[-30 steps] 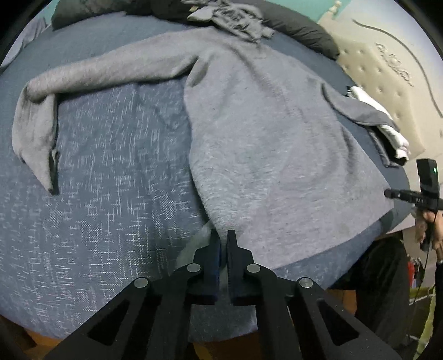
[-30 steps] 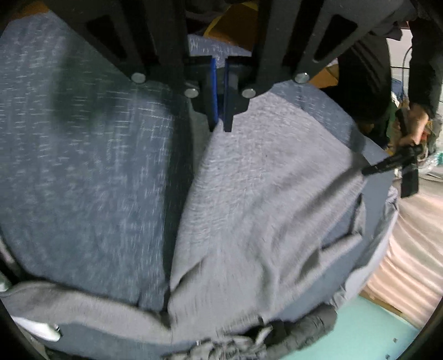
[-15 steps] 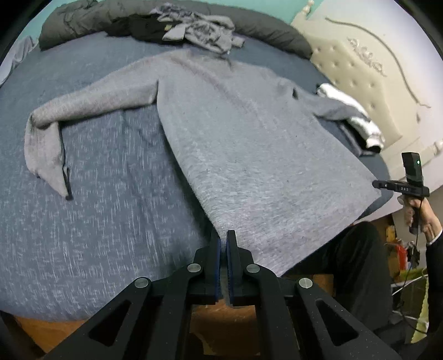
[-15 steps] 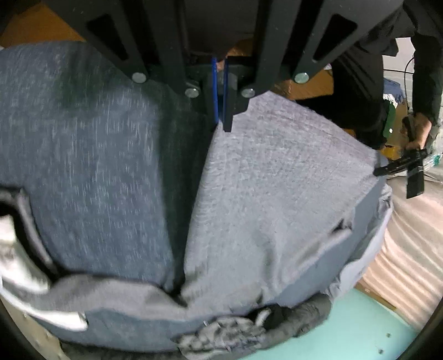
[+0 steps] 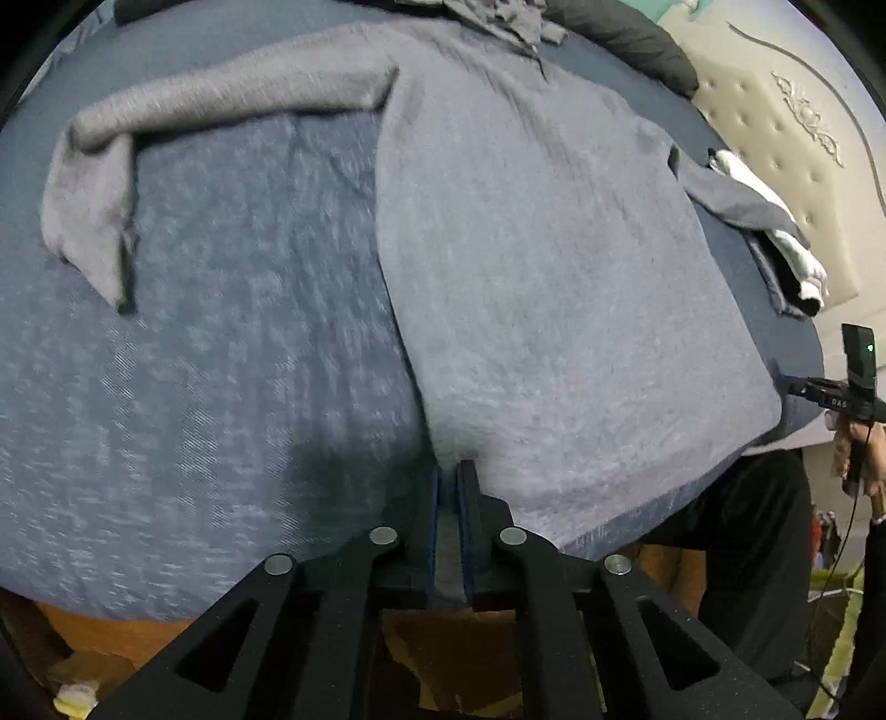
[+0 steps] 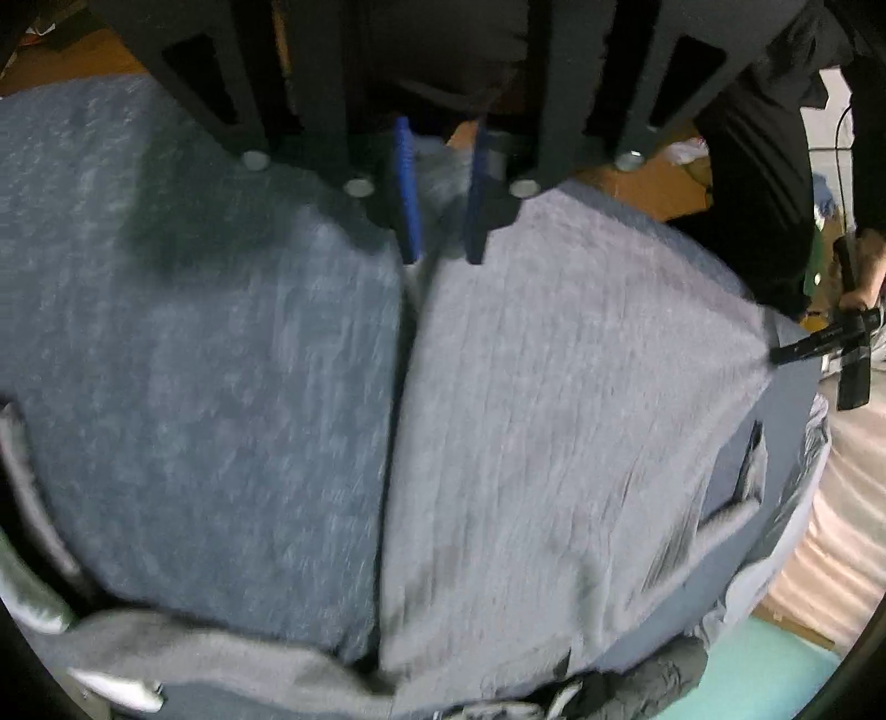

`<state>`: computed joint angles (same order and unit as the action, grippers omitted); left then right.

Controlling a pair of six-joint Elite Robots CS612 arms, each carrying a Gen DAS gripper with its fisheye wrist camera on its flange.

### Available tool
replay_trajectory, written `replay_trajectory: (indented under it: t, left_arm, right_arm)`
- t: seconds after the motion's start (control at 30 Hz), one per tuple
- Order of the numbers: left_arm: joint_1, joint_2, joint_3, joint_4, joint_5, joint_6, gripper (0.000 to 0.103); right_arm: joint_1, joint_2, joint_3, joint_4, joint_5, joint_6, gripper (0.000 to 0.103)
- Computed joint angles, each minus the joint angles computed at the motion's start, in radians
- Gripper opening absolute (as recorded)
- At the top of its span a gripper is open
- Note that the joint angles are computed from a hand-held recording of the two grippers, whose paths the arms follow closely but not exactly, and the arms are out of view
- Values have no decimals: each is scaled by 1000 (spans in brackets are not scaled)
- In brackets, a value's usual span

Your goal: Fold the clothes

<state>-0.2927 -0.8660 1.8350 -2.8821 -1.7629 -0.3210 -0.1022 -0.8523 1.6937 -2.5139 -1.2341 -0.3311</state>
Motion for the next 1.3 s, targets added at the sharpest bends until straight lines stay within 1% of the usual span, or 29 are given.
replay_trajectory:
  t: [0.07, 0.13, 0.17, 0.27, 0.33, 0.37, 0.4, 0.47, 0.6, 0.67, 0.77, 0.8, 0.87, 0.93, 1.03, 1.07, 1.17, 1.3]
  left_arm:
    - [7, -6, -12, -9, 11, -3, 12]
    - [15, -11, -26, -20, 22, -8, 24]
    - [18, -14, -28, -29, 33, -9, 25]
    - [25, -3, -70, -45, 50, -5, 26]
    - [31, 6, -100, -54, 61, -1, 26]
    - [32, 15, -119, -57, 67, 2, 26]
    - [32, 24, -138, -59, 74, 4, 27]
    - [38, 50, -193, -51, 80, 16, 28]
    - [49, 114, -318, -4, 82, 49, 30]
    - [52, 150, -389, 36, 93, 75, 31]
    - [58, 209, -505, 109, 110, 108, 35]
    - [59, 230, -544, 134, 116, 117, 36]
    - [65, 281, -633, 188, 127, 139, 36]
    - [69, 330, -724, 246, 141, 158, 39]
    - [82, 394, -838, 299, 144, 142, 45]
    - [86, 418, -882, 327, 139, 139, 45]
    - [88, 478, -989, 388, 161, 157, 46]
    - [94, 546, -1108, 446, 172, 172, 49]
  right_arm:
    - [-1, -3, -3, -32, -11, 6, 25]
    - [-3, -3, -15, -68, -4, 19, 31]
    - [-4, -2, -21, -89, -1, 25, 33]
    - [-4, 8, -55, -146, 23, 37, 34]
    - [-2, 23, -84, -185, 42, 57, 40]
    - [-1, 32, -102, -201, 54, 68, 48]
    - [1, 43, -124, -203, 64, 80, 52]
    - [3, 66, -171, -204, 82, 102, 52]
    - [14, 122, -285, -167, 62, 103, 52]
    - [25, 162, -361, -143, 45, 97, 52]
    - [33, 226, -470, -115, 39, 90, 52]
    - [35, 245, -503, -103, 41, 88, 54]
    - [41, 289, -580, -73, 33, 82, 56]
    - [48, 338, -666, -38, 18, 74, 58]
    - [58, 414, -804, 15, -12, 86, 59]
    - [60, 438, -849, 33, -19, 89, 59]
    - [67, 510, -985, 85, -37, 86, 60]
    - [79, 617, -1199, 196, -61, 46, 63]
